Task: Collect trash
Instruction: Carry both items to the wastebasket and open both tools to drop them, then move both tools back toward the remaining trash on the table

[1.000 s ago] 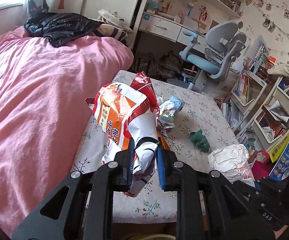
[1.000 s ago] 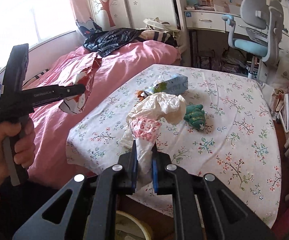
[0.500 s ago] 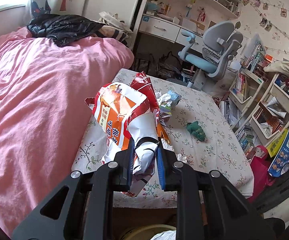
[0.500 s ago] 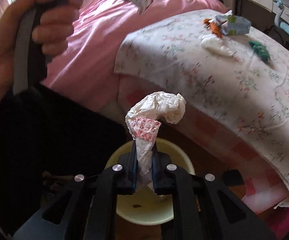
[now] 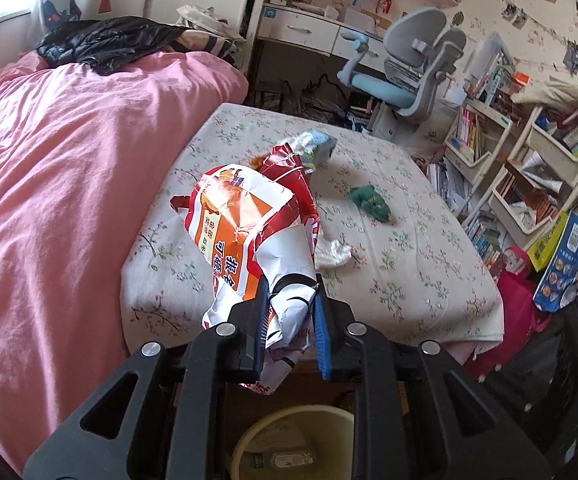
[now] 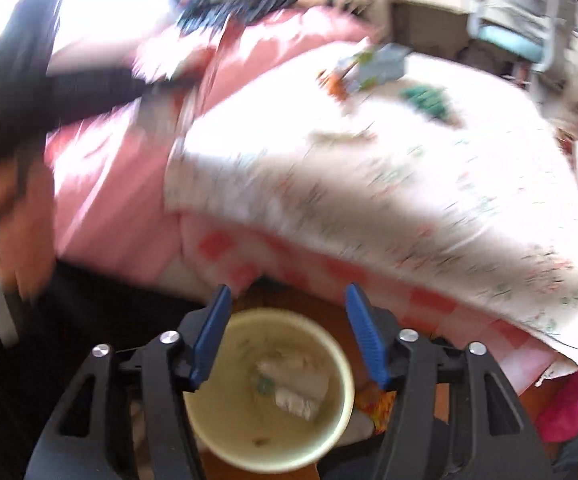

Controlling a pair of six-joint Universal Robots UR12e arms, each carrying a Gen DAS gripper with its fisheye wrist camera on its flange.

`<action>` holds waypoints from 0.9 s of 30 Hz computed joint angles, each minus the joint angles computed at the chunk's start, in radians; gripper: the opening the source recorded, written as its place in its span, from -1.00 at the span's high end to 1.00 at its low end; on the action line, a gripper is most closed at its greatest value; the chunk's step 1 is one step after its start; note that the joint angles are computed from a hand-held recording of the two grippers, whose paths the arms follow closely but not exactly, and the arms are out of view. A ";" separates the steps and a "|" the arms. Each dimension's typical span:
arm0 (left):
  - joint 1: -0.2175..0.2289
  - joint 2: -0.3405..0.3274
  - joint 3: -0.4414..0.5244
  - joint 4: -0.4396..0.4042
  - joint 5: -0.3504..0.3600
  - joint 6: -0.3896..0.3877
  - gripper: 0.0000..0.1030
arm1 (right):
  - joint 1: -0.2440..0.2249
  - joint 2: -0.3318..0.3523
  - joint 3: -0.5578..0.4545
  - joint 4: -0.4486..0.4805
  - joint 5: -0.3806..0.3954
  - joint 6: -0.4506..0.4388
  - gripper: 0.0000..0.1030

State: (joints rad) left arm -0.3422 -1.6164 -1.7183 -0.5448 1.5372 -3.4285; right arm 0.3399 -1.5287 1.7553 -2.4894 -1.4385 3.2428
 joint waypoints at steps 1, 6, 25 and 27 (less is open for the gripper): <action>-0.011 0.001 -0.004 -0.017 -0.001 0.015 0.63 | -0.002 -0.003 0.006 -0.032 -0.011 0.022 -0.20; -0.063 0.004 -0.014 -0.137 0.007 0.075 0.63 | -0.004 -0.013 0.029 -0.133 -0.068 0.087 -0.22; -0.096 0.023 -0.036 -0.426 -0.089 0.059 -0.04 | -0.010 -0.027 0.049 -0.186 -0.148 0.147 -0.38; -0.094 0.029 -0.046 -0.367 -0.075 0.043 -0.08 | -0.010 -0.028 0.050 -0.189 -0.156 0.151 -0.38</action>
